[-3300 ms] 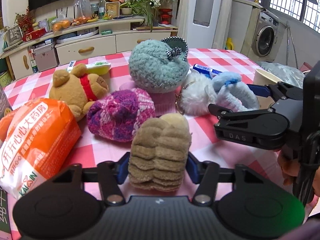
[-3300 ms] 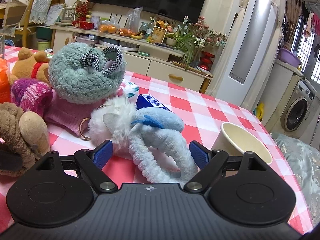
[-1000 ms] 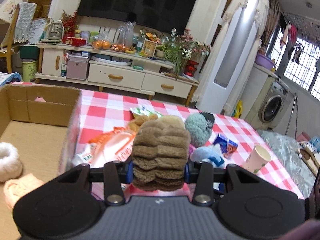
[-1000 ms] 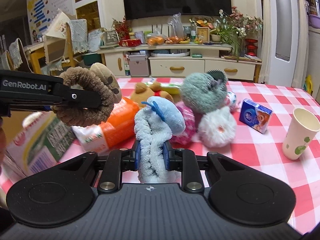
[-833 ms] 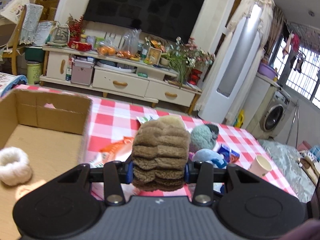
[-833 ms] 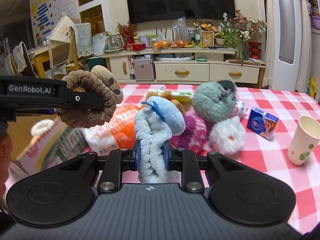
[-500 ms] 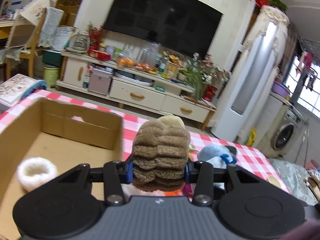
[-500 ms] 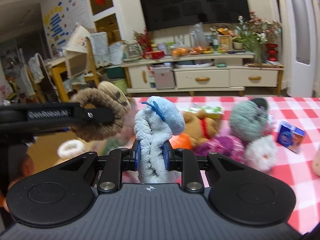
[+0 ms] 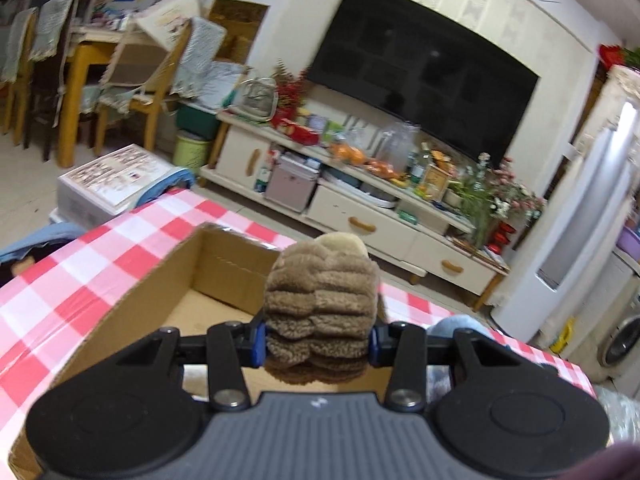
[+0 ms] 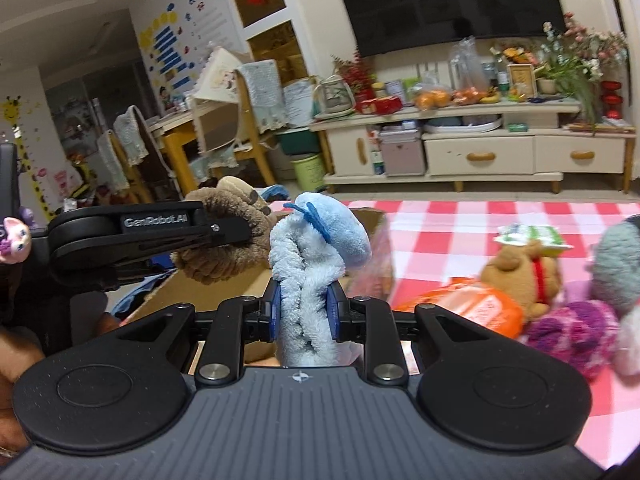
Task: Organize soft objects
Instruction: 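Lower the brown hat and blue headband into the cardboard box and release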
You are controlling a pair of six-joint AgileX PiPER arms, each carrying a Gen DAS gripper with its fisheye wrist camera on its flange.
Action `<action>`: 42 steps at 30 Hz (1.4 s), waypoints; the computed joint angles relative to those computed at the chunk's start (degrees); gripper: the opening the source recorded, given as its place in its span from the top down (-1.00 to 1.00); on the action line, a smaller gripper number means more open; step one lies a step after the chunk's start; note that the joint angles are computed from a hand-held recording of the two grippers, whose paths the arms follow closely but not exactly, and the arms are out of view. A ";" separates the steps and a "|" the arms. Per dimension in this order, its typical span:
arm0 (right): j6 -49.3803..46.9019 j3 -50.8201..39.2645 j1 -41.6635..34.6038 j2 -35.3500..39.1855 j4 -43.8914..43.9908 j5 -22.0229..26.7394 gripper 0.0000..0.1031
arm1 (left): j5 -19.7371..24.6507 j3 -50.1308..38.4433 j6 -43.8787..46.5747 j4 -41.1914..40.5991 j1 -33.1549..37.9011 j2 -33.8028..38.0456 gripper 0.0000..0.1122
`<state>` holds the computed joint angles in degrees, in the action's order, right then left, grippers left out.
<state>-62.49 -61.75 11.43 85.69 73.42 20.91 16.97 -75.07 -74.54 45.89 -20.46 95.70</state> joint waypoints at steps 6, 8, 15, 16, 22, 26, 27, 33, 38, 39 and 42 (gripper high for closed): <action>6.73 -3.21 1.46 1.59 -8.80 0.56 0.24 | 1.96 -1.54 6.35 -6.97 0.76 1.57 0.21; 6.72 -2.84 0.70 0.91 -9.97 0.80 0.12 | 3.11 -2.62 8.39 -9.15 0.67 2.35 0.12; 5.07 -0.04 -0.81 -2.11 -8.93 -0.07 -0.94 | 5.48 -2.95 3.39 -3.39 -0.90 2.20 -0.47; 4.53 0.38 -0.95 -2.35 -8.22 -0.62 -0.96 | 5.64 -3.03 2.82 -2.57 -1.06 2.22 -0.55; 8.14 2.63 -1.02 -4.56 -9.82 -3.96 -1.00 | 5.87 -3.19 2.43 -0.50 -2.31 2.27 -0.71; 11.39 5.19 -1.56 -6.97 -13.13 -6.41 -1.00 | 6.15 -3.86 3.36 -1.24 -3.11 2.54 -0.72; 11.99 5.71 -1.76 -7.40 -13.78 -6.90 -1.00 | 6.34 -4.06 3.35 -1.17 -3.41 2.62 -0.72; 13.90 7.32 -2.97 -8.25 -14.87 -8.41 -1.00 | 7.00 -5.31 3.92 -1.25 -4.82 3.44 -0.73; 16.32 9.19 -3.18 -9.38 -16.47 -10.31 -1.00 | 7.46 -6.02 4.13 -1.05 -6.01 4.01 -0.73; 17.90 9.43 -3.12 -9.58 -17.78 -10.69 -1.00 | 7.57 -6.23 4.28 -1.08 -6.32 4.17 -0.73; 21.71 9.95 -3.06 -9.96 -20.69 -11.43 -1.00 | 8.11 -6.97 4.92 -1.20 -7.25 4.78 -0.74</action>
<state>-40.77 -51.80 8.37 75.73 52.73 9.48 25.08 -82.05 -69.62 44.69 -27.71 100.49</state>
